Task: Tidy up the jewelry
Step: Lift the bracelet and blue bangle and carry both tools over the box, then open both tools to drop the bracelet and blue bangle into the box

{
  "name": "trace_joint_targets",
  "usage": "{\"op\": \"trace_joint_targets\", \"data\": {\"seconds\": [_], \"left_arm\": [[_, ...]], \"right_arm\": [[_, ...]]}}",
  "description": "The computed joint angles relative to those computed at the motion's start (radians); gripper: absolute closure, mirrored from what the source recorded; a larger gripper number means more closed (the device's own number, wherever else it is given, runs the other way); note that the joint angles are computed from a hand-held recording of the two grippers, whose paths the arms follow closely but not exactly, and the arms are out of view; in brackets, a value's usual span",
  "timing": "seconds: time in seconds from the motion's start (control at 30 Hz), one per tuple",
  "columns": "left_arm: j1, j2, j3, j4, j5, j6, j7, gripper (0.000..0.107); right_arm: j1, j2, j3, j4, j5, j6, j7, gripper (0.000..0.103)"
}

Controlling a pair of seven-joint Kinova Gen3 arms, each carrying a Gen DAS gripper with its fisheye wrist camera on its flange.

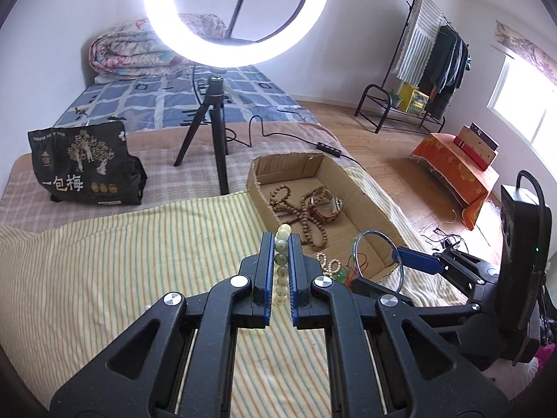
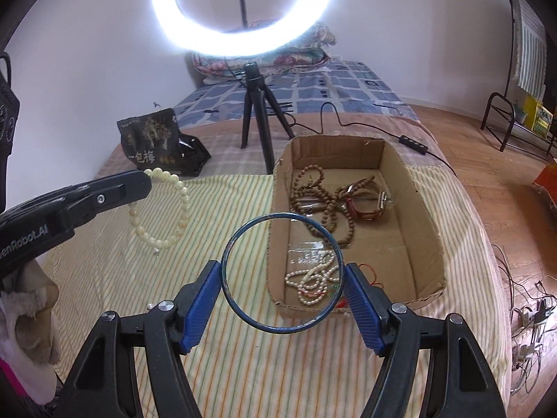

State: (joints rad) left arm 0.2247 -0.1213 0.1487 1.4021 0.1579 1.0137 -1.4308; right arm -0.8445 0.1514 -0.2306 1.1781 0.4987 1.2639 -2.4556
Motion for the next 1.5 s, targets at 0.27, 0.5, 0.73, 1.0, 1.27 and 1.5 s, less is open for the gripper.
{"op": "trace_joint_targets", "data": {"seconds": [0.27, 0.5, 0.73, 1.0, 1.27, 1.5], "left_arm": [[0.024, 0.033, 0.022, -0.026, -0.006, -0.014, 0.027, 0.102], [0.055, 0.068, 0.042, -0.048, -0.036, -0.030, 0.061, 0.102], [0.094, 0.110, 0.056, -0.073, -0.064, -0.040, 0.091, 0.102], [0.142, 0.150, 0.068, -0.093, -0.110, -0.053, 0.128, 0.102], [0.171, 0.177, 0.064, -0.102, -0.126, -0.052, 0.147, 0.102], [0.190, 0.199, 0.063, -0.110, -0.150, -0.043, 0.154, 0.102]], "right_arm": [[0.041, -0.002, 0.019, -0.004, -0.010, -0.002, 0.024, 0.030], [0.092, 0.009, 0.037, -0.009, -0.036, -0.015, 0.063, 0.030], [0.143, 0.041, 0.065, -0.050, -0.084, -0.034, 0.118, 0.030], [0.200, 0.067, 0.093, -0.077, -0.160, -0.075, 0.166, 0.030], [0.225, 0.094, 0.112, -0.097, -0.196, -0.111, 0.196, 0.030], [0.242, 0.105, 0.126, -0.094, -0.218, -0.141, 0.198, 0.030]]}}
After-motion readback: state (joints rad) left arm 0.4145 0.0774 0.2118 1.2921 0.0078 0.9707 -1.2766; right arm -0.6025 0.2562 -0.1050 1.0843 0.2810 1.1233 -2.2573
